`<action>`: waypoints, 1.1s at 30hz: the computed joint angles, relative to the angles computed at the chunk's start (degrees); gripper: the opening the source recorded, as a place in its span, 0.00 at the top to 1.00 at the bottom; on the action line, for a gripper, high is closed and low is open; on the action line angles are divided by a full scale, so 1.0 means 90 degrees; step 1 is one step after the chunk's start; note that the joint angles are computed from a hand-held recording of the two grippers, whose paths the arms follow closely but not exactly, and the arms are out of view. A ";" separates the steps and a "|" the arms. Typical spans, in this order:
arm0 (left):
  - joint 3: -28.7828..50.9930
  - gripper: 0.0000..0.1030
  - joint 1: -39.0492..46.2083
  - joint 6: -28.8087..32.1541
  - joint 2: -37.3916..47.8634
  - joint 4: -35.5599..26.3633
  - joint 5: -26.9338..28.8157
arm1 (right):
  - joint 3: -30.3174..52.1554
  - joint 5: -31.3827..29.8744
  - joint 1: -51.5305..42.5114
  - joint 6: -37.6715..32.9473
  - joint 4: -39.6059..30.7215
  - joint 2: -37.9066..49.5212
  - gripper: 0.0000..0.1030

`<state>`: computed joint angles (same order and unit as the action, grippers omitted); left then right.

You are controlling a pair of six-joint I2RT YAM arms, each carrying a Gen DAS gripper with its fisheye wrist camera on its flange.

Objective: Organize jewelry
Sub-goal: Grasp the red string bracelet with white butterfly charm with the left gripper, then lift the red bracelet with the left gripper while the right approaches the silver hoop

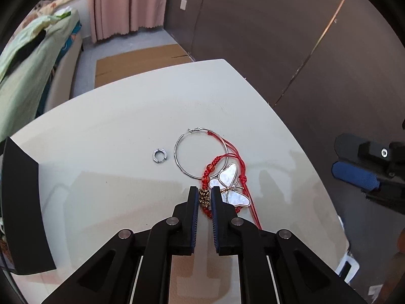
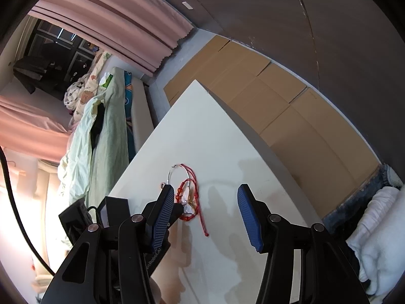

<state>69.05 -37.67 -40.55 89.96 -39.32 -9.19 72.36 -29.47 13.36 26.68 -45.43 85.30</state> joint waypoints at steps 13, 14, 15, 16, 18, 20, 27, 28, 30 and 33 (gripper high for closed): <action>0.0055 0.94 -0.0164 0.0332 0.0080 -0.0104 -0.0383 | -0.0043 -0.0010 -0.0073 -0.0036 0.0019 -0.0083 0.48; -0.0012 0.94 -0.0100 0.0316 0.0005 -0.0073 -0.0258 | -0.0053 -0.0012 -0.0073 -0.0031 0.0027 -0.0080 0.48; -0.0036 0.94 -0.0068 0.0298 -0.0036 -0.0089 -0.0208 | -0.0053 -0.0012 -0.0073 -0.0031 0.0027 -0.0080 0.48; -0.0067 0.94 -0.0030 0.0283 -0.0091 -0.0100 -0.0179 | -0.0053 -0.0007 -0.0071 -0.0038 0.0020 -0.0079 0.48; -0.0214 0.94 0.0094 0.0243 -0.0303 -0.0024 -0.0031 | -0.0054 0.0014 -0.0038 -0.0029 0.0025 -0.0078 0.48; -0.0285 0.94 0.0200 0.0212 -0.0503 0.0001 0.0036 | -0.0004 0.0022 -0.0022 -0.0067 0.0003 -0.0029 0.48; -0.0257 0.94 0.0333 0.0185 -0.1139 -0.0054 0.0138 | 0.0078 0.0130 0.0165 -0.0111 -0.0008 0.0103 0.48; -0.0237 0.94 0.0346 0.0175 -0.1202 -0.0078 0.0134 | 0.0105 0.0138 0.0187 -0.0120 -0.0011 0.0142 0.48; -0.0242 0.94 0.0408 0.0133 -0.1392 -0.0084 0.0233 | 0.0122 0.0150 0.0251 -0.0130 0.0002 0.0192 0.48; -0.0212 0.94 0.0458 0.0120 -0.1666 -0.0112 0.0338 | 0.0168 0.0214 0.0400 -0.0161 0.0010 0.0297 0.48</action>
<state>67.14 -33.54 -39.47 74.97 -40.33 -6.14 73.87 -27.54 16.96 25.23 -45.34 87.98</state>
